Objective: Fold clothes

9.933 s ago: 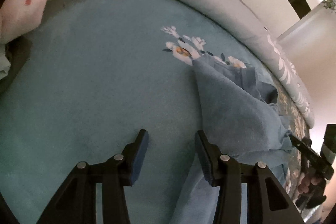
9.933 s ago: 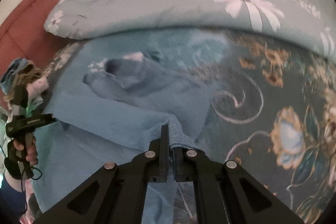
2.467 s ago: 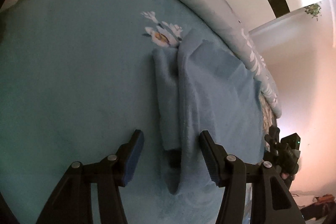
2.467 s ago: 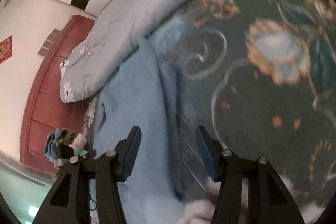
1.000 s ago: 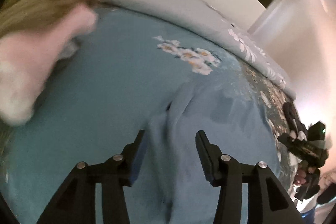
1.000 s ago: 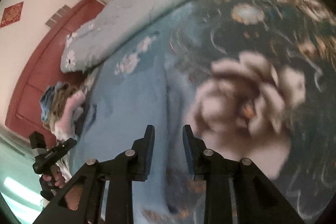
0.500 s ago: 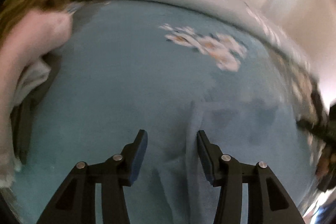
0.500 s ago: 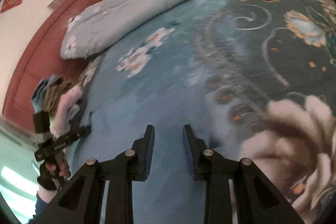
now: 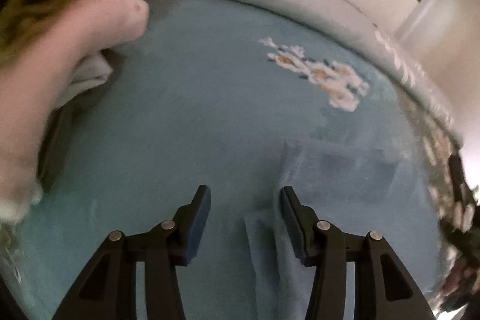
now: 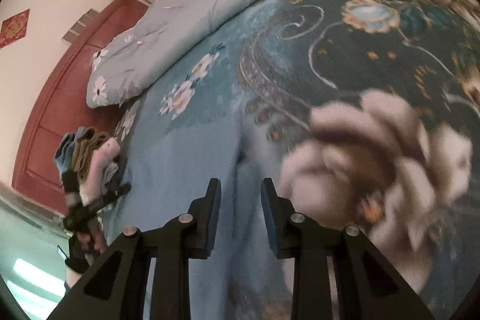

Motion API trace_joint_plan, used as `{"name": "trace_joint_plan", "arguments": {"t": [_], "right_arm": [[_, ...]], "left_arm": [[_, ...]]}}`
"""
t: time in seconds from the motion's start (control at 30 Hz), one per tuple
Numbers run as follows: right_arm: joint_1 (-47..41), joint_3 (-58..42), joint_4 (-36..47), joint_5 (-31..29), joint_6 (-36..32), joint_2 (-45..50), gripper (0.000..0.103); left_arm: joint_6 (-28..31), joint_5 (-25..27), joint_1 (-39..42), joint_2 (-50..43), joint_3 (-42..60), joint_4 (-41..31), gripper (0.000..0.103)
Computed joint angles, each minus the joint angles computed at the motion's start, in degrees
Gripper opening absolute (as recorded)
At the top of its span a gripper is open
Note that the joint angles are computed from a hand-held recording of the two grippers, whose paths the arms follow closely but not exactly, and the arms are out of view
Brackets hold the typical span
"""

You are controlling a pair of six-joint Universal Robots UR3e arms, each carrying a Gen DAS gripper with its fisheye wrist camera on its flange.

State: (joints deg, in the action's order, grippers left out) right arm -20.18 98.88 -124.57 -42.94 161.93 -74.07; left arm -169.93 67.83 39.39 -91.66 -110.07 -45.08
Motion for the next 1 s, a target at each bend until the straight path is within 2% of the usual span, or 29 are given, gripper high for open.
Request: {"name": "trace_joint_plan", "arguments": {"t": [0.03,0.13,0.17,0.3,0.43,0.47,0.5,0.57,0.63,0.7,0.73,0.77,0.87,0.93,1.0], "right_arm": [[-1.06,2.07,1.66,0.19,-2.60,-1.74,0.028],[-2.70,5.25,7.96,0.78,-9.46,-4.14,0.031],[-2.72,5.97,9.22,1.24,-10.98,-4.32,0.031],[-1.48,7.31,7.68,4.09,-9.38,-3.16,0.033],[-1.30,8.83,5.30,7.31,-5.86,-1.56,0.033],[-1.47,9.12,5.57,7.75,-5.54,-1.75,0.033],[-1.66,9.19,6.49,8.11,-5.74,-2.10,0.033],[-2.95,10.45,7.74,8.70,-6.52,-4.04,0.033],[-4.52,11.87,9.12,9.26,-7.53,-6.34,0.033],[-5.96,12.99,11.46,10.52,-9.77,-8.21,0.033],[-5.62,12.82,11.46,10.02,-9.59,-8.05,0.033],[-4.82,12.40,10.79,8.90,-8.64,-7.41,0.033],[-3.05,12.45,7.17,7.15,-5.57,-5.37,0.034],[-3.02,13.48,4.39,8.45,-3.35,-4.50,0.034],[-2.40,13.85,1.59,8.55,-0.08,-4.16,0.034]], "left_arm": [[0.97,-0.61,0.14,3.20,-1.61,-0.84,0.052],[5.10,-9.90,1.69,12.66,-5.05,-7.36,0.052],[5.63,-11.50,0.84,14.40,-5.54,-8.21,0.052],[4.78,-14.92,-3.61,17.89,-7.85,-9.25,0.052],[0.22,-14.81,-9.63,18.44,-15.40,-5.30,0.047],[-0.37,-15.21,-9.89,19.49,-17.90,-3.81,0.032],[-1.03,-15.73,-10.05,20.47,-20.33,-2.35,0.021],[-1.70,-18.24,-8.44,23.15,-24.44,-1.66,0.019],[-2.02,-17.72,-8.23,24.57,-26.11,-0.83,0.010],[-1.99,-17.70,-9.26,24.58,-26.44,0.30,0.010],[-3.37,-16.98,-11.31,21.81,-25.96,3.46,0.010],[-4.92,-16.03,-12.90,19.75,-25.55,5.17,0.010],[-5.52,-19.30,-12.79,20.22,-27.44,6.10,0.010],[-6.17,-16.36,-15.50,18.98,-27.05,7.63,0.010],[-6.80,-16.37,-15.48,16.75,-27.79,8.91,0.009]]}}
